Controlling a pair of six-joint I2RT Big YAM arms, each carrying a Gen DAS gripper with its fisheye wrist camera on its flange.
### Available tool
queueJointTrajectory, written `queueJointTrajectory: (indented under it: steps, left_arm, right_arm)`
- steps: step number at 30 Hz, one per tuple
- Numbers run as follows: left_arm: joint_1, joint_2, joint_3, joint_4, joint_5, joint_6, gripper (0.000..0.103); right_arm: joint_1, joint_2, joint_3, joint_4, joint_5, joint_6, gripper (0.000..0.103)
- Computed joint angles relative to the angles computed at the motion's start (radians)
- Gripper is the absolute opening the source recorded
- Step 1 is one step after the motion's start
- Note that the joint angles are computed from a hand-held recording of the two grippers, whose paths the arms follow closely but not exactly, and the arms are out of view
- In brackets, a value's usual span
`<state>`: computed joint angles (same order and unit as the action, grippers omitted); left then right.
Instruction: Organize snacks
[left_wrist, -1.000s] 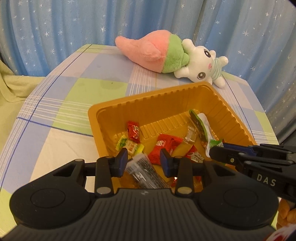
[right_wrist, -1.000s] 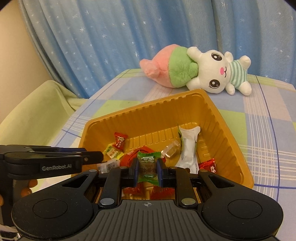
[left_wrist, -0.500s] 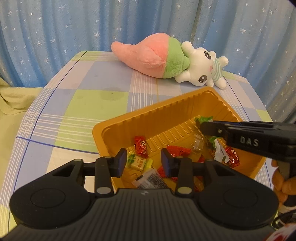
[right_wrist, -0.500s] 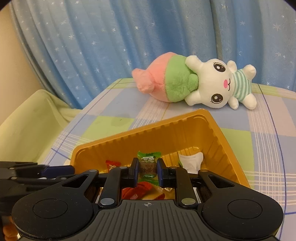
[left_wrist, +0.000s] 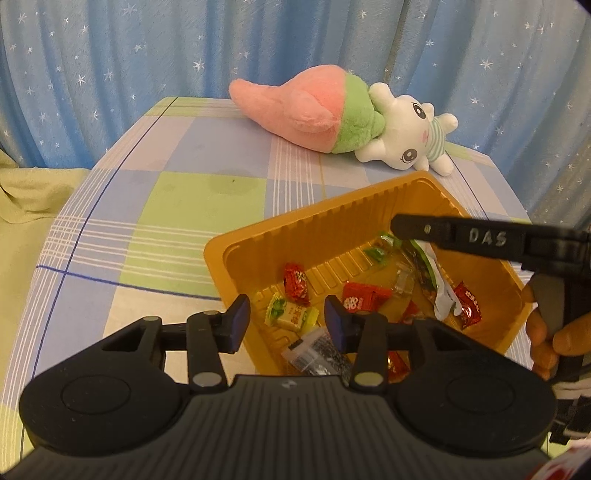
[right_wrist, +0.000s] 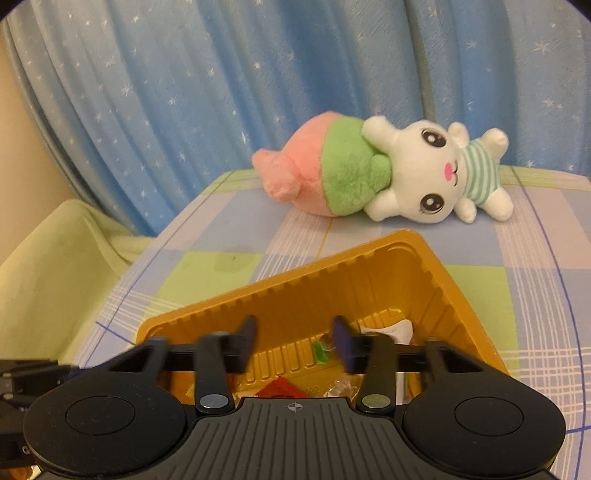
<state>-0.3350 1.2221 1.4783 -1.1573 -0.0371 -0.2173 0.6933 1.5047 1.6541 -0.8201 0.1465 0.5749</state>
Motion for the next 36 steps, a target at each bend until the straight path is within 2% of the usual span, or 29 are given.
queueJointTrajectory:
  steps: [7,9,12,16,21,25,29,36]
  left_arm:
    - [0.003,-0.049,-0.030,-0.016,0.029,0.001,0.047]
    - [-0.001,-0.066,-0.037,-0.021,0.032,0.005,0.049]
    - [-0.010,-0.092,-0.043,-0.029,0.032,0.017,0.054]
    - [-0.027,-0.131,-0.048,-0.053,0.041,0.034,0.057]
    - [-0.077,-0.196,-0.058,-0.082,-0.015,0.043,0.063]
    - [-0.126,-0.247,-0.062,-0.125,-0.049,-0.006,0.064]
    - [-0.204,-0.287,-0.061,-0.194,-0.104,-0.094,0.065]
    - [-0.433,-0.322,-0.057,-0.333,-0.277,-0.314,0.065]
  right_arm:
    - [0.027,-0.060,-0.022,-0.031,0.043,0.056,0.061]
    - [0.041,-0.085,-0.034,-0.048,0.066,0.081,0.071]
    - [0.065,-0.130,-0.059,-0.067,0.101,0.115,0.080]
    - [0.102,-0.188,-0.087,-0.111,0.147,0.174,0.085]
    - [0.161,-0.253,-0.122,-0.172,0.195,0.242,0.088]
    - [0.215,-0.294,-0.142,-0.237,0.209,0.287,0.089]
    - [0.279,-0.342,-0.173,-0.284,0.232,0.291,0.089]
    - [0.399,-0.416,-0.227,-0.383,0.274,0.331,0.089]
